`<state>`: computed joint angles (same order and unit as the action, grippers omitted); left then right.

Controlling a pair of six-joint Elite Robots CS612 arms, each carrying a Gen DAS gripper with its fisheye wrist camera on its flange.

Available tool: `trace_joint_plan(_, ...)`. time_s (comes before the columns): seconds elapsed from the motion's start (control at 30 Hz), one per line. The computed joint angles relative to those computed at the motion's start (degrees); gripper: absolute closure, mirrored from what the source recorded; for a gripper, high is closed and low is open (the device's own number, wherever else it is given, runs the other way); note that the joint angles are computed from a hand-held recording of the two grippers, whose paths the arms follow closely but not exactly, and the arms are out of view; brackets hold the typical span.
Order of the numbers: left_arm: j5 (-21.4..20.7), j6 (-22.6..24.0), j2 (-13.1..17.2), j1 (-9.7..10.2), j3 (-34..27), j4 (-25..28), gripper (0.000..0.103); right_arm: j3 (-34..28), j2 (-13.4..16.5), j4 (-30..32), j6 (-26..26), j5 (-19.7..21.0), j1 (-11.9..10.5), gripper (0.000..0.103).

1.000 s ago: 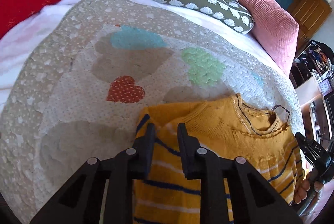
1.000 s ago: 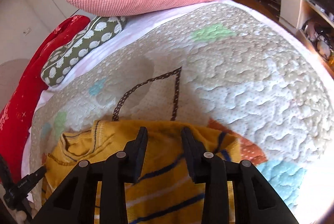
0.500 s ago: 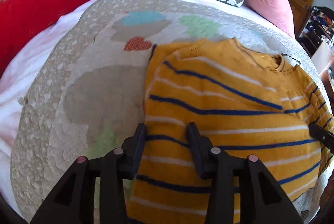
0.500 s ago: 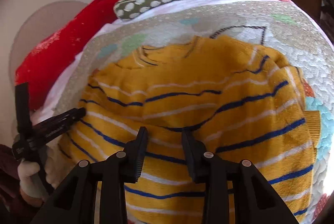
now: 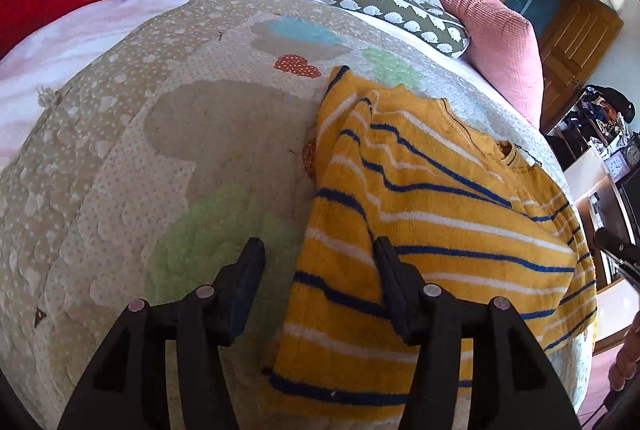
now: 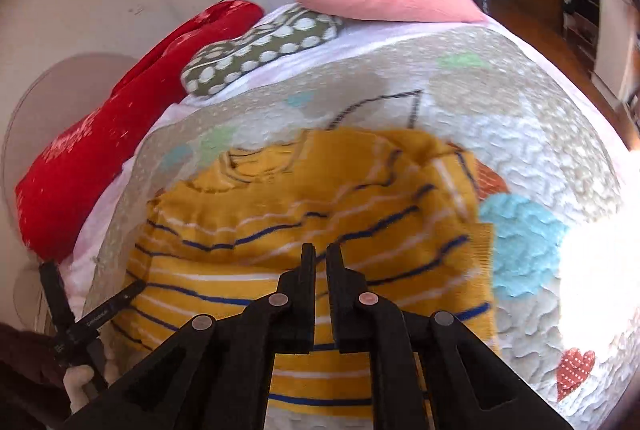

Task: Fold small clothes

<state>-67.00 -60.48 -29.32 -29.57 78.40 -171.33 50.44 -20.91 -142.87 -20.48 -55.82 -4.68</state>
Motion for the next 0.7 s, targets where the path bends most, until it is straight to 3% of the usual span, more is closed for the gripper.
trace_joint_plan(0.13,2.3,0.1,0.2,-0.48,-0.3,0.9,0.044,-3.0,0.1,13.2,-11.5,1.2,4.2,0.095)
trace_joint_plan(0.23,3.5,0.5,0.5,-0.67,-0.2,0.2,0.043,-7.1,2.9,15.3,-13.9,-5.7,7.8,0.095)
trace_joint_plan(0.37,5.4,0.9,0.7,-1.09,0.0,-0.2,0.043,-20.8,10.9,20.9,-11.4,-15.8,11.4,0.095)
trace_joint_plan(0.5,4.5,0.9,0.7,-0.85,0.2,-1.2,0.043,-34.6,17.6,24.1,-8.0,-19.8,13.2,0.096)
trace_joint_plan(0.57,4.2,0.9,0.7,-0.79,0.4,-1.8,0.043,-33.2,16.2,23.9,-8.2,-16.8,13.1,0.095)
trace_joint_plan(0.7,3.5,0.8,0.7,-0.67,0.6,-2.7,0.042,-22.1,9.8,24.4,-12.0,-7.0,11.7,0.095)
